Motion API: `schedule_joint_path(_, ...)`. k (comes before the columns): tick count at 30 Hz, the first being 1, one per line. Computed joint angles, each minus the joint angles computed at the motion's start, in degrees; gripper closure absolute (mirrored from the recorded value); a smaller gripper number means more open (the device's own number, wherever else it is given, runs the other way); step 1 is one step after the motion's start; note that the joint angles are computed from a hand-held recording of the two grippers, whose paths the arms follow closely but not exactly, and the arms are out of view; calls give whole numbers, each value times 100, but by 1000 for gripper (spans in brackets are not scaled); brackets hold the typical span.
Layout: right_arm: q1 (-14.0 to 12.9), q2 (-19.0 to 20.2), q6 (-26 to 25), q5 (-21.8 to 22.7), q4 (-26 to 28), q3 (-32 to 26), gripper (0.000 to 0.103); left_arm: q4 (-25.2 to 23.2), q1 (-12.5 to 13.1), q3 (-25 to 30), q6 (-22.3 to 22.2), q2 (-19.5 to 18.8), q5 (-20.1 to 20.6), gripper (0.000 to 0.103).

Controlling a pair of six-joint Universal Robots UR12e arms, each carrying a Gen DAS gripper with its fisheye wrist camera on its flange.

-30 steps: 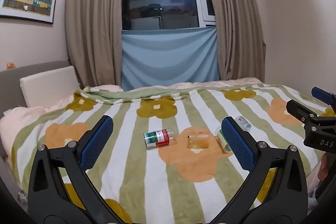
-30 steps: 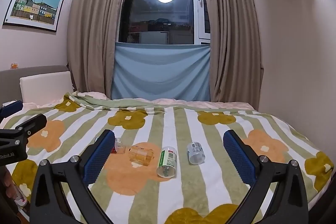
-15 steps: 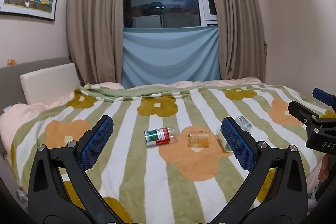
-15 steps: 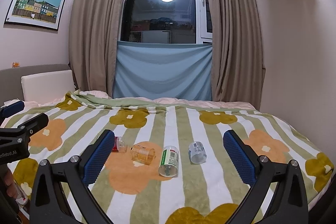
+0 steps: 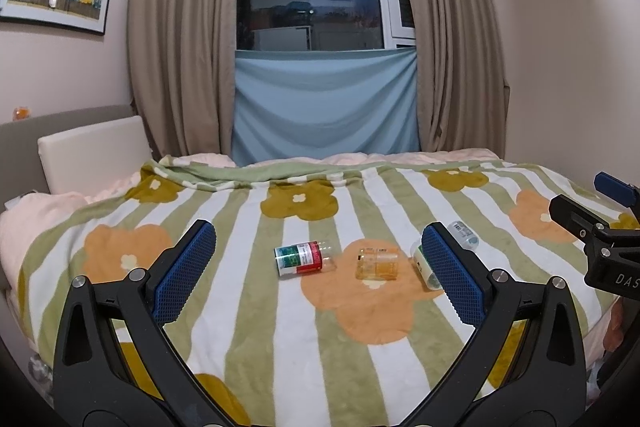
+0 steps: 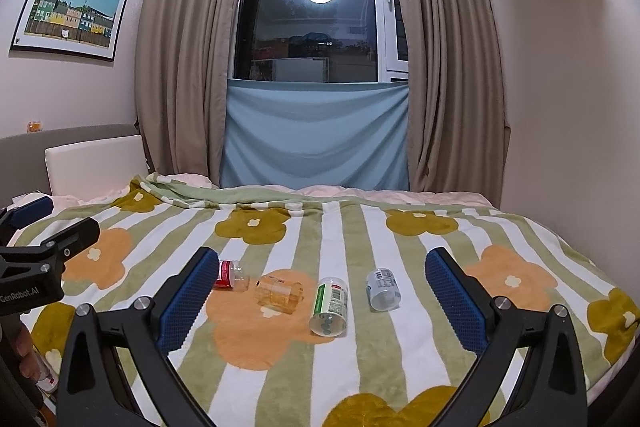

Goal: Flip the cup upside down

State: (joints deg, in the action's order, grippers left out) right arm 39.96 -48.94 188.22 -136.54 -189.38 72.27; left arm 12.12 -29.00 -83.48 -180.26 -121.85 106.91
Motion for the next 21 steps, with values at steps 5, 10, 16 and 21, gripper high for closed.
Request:
schedule_joint_path(5, 9, 5, 25, -5, -1, 0, 0, 4, 3, 3, -7, -6, -5, 0)
schedule_joint_path(10, 10, 12, 24, -3, -20, 4, 0, -7, 7, 4, -13, -2, -9, 0)
schedule_joint_path(16, 10, 3, 38, -3, 7, 1, 0, -3, 11, 2, -22, -1, -16, 0)
schedule_joint_path(21, 10, 10, 20, -12, -11, 3, 0, -11, 13, 4, -31, 3, -21, 0)
